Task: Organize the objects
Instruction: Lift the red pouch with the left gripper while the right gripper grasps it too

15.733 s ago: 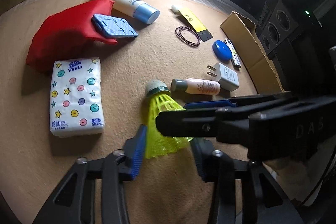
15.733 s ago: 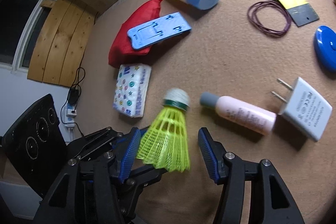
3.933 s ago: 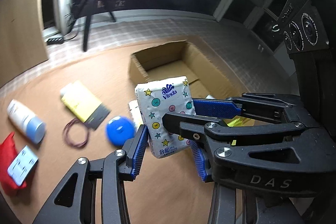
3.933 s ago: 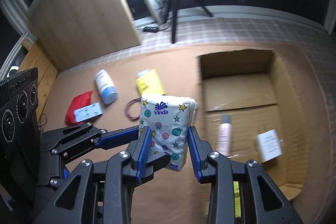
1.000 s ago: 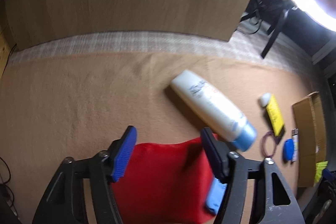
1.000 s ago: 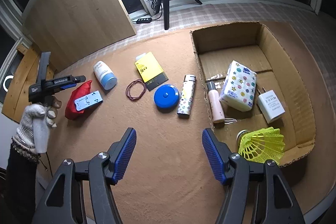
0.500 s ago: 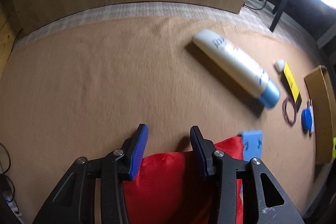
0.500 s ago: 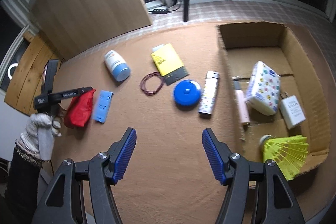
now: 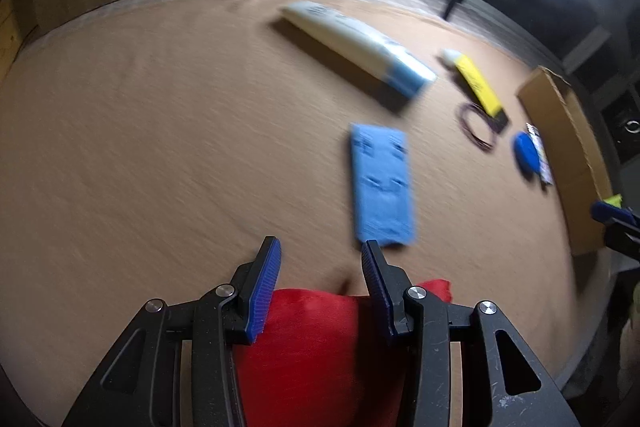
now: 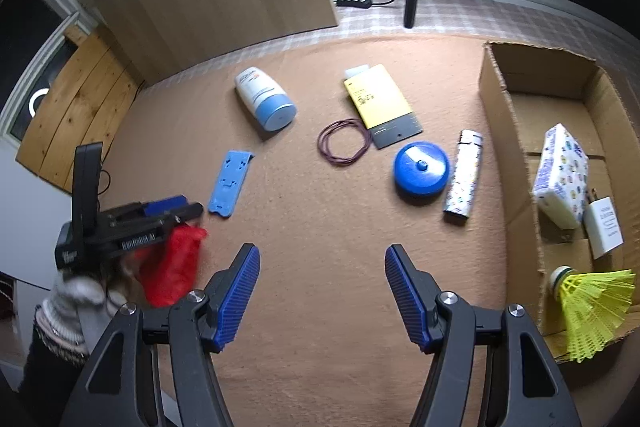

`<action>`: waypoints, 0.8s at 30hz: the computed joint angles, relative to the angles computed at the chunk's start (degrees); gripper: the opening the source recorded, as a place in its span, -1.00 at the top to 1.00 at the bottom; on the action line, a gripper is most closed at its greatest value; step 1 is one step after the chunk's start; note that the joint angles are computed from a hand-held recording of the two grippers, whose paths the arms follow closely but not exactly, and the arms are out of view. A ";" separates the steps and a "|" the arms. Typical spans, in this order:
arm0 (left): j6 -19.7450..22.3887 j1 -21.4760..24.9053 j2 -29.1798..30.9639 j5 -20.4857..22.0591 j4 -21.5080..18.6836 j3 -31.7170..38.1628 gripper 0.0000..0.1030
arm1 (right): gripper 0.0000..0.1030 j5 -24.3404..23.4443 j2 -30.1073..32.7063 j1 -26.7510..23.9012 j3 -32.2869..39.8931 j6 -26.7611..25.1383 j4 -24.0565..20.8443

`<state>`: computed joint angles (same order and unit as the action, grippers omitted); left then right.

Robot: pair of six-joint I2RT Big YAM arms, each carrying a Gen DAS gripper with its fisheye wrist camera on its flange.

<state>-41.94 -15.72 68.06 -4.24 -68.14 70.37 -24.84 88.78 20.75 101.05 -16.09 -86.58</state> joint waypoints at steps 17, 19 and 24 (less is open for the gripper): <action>0.98 -11.67 8.00 1.27 3.14 7.77 0.03 | -0.19 -0.38 -1.49 -1.26 -3.06 -0.54 -0.40; 0.24 -12.06 7.53 -0.41 1.61 8.53 -0.18 | -0.19 -0.58 -1.33 -1.47 -3.09 -0.66 -0.55; -3.09 -11.86 0.74 -3.61 -0.55 5.57 -0.40 | -0.19 -1.51 -1.07 -0.94 -3.35 -1.58 -1.65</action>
<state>-45.02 -27.57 68.80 -7.86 -68.69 75.95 -26.35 87.70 19.81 97.70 -17.66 -88.23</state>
